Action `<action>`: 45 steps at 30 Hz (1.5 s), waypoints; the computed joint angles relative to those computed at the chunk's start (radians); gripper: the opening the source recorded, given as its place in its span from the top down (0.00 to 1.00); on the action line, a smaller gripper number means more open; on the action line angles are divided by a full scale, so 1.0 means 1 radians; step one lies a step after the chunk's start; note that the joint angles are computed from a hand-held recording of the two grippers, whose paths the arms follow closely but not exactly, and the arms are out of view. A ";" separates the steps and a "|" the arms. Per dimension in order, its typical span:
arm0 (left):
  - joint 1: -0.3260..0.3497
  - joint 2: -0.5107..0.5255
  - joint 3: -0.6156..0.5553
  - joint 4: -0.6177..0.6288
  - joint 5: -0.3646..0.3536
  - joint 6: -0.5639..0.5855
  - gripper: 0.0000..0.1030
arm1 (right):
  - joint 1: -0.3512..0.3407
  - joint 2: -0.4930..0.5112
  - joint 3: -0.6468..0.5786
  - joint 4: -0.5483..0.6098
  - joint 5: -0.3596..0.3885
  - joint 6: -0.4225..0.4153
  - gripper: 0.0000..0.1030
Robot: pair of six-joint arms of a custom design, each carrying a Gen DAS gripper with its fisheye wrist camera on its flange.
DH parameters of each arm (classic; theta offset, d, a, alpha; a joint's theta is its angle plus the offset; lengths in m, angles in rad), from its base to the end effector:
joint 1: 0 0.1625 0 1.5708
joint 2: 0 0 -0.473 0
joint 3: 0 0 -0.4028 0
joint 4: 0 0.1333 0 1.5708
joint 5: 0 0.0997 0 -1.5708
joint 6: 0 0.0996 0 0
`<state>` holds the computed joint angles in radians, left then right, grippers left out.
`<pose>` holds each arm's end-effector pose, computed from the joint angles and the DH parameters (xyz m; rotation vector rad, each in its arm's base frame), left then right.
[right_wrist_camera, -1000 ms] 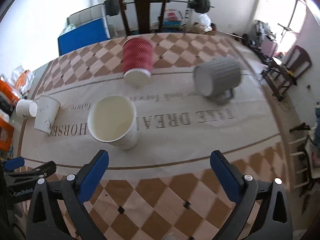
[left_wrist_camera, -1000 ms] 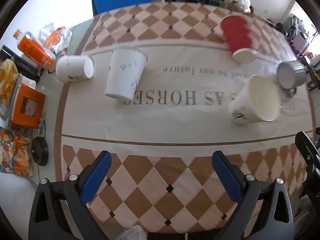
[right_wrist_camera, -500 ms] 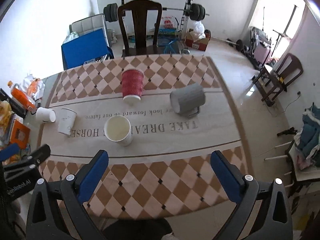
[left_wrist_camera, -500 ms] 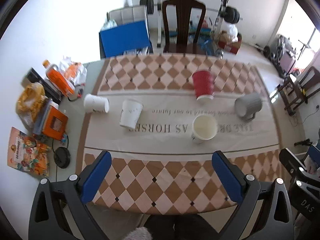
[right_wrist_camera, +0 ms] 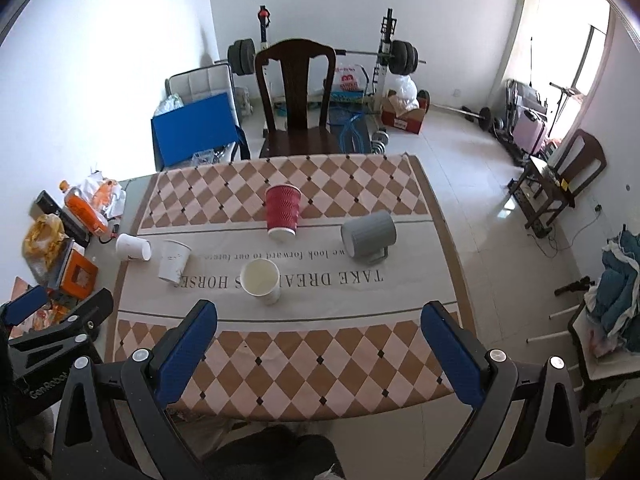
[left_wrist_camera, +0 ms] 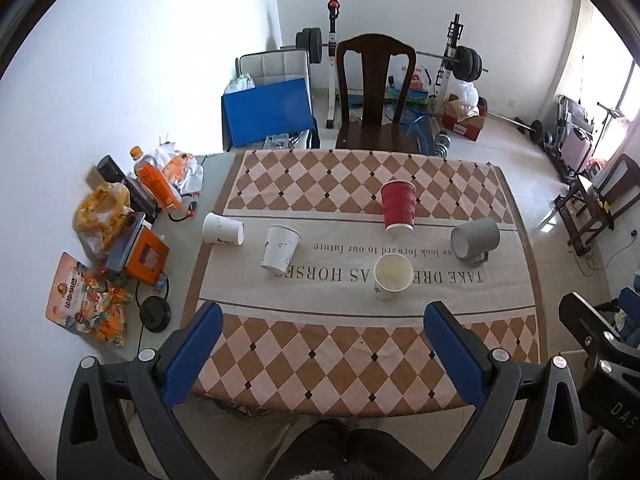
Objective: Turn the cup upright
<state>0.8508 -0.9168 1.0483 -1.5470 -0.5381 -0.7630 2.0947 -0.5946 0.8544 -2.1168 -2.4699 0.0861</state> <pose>-0.3483 -0.7290 0.4192 0.0495 2.1862 -0.7123 0.4953 -0.7466 0.2927 0.3412 -2.2652 0.6452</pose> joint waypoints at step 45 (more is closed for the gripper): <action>-0.027 -0.019 -0.011 0.053 0.012 -0.049 0.01 | 0.019 -0.017 -0.002 0.018 -0.002 0.012 0.00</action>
